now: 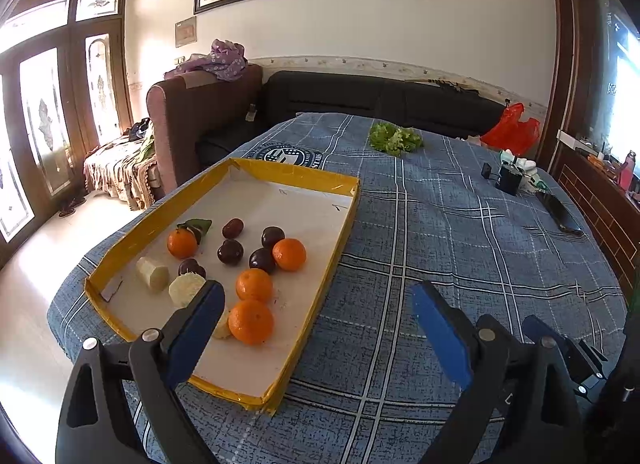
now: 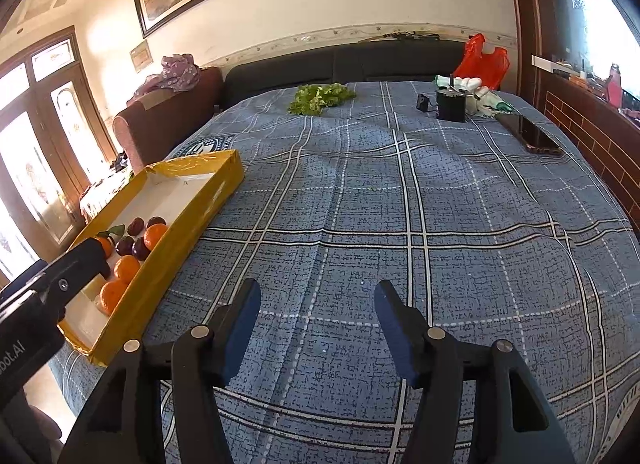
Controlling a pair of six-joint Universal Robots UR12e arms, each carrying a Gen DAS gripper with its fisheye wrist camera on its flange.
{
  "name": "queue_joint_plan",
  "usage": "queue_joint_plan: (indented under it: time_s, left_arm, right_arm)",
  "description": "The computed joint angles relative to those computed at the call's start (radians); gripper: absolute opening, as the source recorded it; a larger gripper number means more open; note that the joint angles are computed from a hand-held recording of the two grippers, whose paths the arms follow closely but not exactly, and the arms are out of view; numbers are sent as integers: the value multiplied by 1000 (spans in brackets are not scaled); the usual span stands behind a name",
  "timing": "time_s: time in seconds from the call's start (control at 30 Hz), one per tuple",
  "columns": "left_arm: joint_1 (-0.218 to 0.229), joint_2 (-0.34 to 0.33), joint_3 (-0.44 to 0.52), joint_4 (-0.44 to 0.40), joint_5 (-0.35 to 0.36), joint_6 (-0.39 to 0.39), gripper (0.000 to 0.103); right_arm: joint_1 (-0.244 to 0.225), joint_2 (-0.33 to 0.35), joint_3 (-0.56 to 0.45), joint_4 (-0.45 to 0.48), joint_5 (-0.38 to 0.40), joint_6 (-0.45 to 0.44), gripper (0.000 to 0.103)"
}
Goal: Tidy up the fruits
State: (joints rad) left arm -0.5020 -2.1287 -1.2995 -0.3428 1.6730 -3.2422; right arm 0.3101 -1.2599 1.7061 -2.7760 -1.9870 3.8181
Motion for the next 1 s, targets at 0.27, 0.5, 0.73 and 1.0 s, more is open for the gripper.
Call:
queue_joint_plan:
  time_s: [0.27, 0.5, 0.73, 1.0]
  left_arm:
    - [1, 0, -7, 24, 10, -7, 95]
    - [-20, 4, -55, 270, 180, 8, 95]
    - [-38, -10, -82, 629, 336, 79, 103]
    - [-23, 16, -85, 551, 346, 12, 103]
  right_arm:
    - [15, 7, -9, -13, -60, -27, 64]
    - [27, 14, -17, -43, -76, -56, 64]
    - [40, 19, -20, -85, -97, -99, 64]
    - [44, 21, -27, -135, -77, -156, 67]
